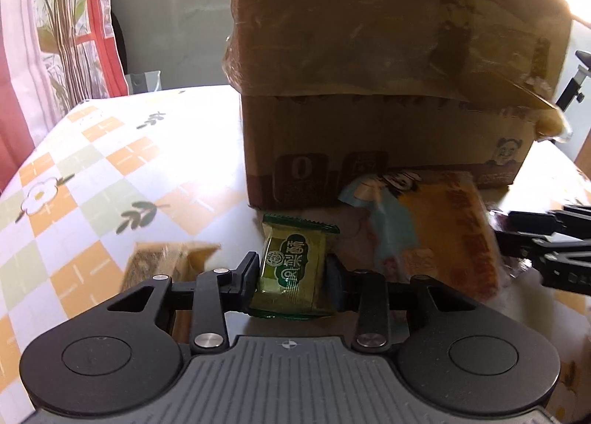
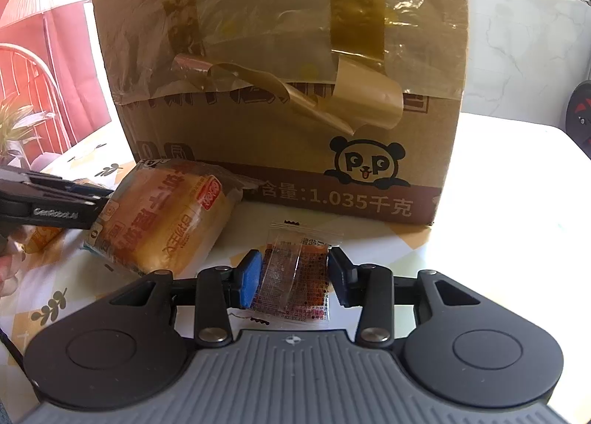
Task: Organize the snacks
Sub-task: 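Grasp the green packet with the left gripper while the right gripper grasps the small brown packet, then carry both packets over the box and open both grippers to drop them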
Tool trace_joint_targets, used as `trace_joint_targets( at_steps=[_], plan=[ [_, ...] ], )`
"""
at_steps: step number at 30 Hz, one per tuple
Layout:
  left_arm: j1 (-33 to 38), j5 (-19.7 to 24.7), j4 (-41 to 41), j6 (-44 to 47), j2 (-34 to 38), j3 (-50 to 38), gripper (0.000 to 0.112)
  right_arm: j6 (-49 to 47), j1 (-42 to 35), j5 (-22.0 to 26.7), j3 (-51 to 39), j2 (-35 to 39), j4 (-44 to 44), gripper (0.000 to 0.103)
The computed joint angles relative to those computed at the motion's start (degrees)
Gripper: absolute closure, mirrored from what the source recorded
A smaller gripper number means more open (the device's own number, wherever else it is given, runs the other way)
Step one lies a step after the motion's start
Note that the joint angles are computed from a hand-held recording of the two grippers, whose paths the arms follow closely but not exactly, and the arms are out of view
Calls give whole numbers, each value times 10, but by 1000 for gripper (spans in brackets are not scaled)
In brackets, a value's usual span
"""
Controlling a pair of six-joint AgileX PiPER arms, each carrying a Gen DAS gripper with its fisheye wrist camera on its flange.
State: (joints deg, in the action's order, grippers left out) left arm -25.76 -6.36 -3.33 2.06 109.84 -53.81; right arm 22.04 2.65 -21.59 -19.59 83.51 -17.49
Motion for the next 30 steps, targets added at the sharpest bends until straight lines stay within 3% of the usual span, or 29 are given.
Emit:
trace_joint_targets(
  at_steps=[5,8,11,19,22,26,30],
  plan=[
    [-26,-39,-109,65,-48,72,72,3,-1,-3,0,2,-3,60],
    [-28,-54,-76,9,-72,102,72,18,-4,-3,6,-7,-22,61],
    [-26,-69,-66,-3,-88,117,72,-1,4,-10,21,-28,3,61],
    [-37,-79,-47,-37,-113,131,72,64,-8,8,59,-112,-59,61],
    [-41,-85,-32,-51,-135,144,72,129,-22,24,66,-160,-132,61],
    [-52,-90,-86,27,-171,150,72,252,-45,37,60,-226,-264,61],
    [-40,-78,-25,-19,-208,121,72,412,-86,24,17,-273,-436,61]
  ],
)
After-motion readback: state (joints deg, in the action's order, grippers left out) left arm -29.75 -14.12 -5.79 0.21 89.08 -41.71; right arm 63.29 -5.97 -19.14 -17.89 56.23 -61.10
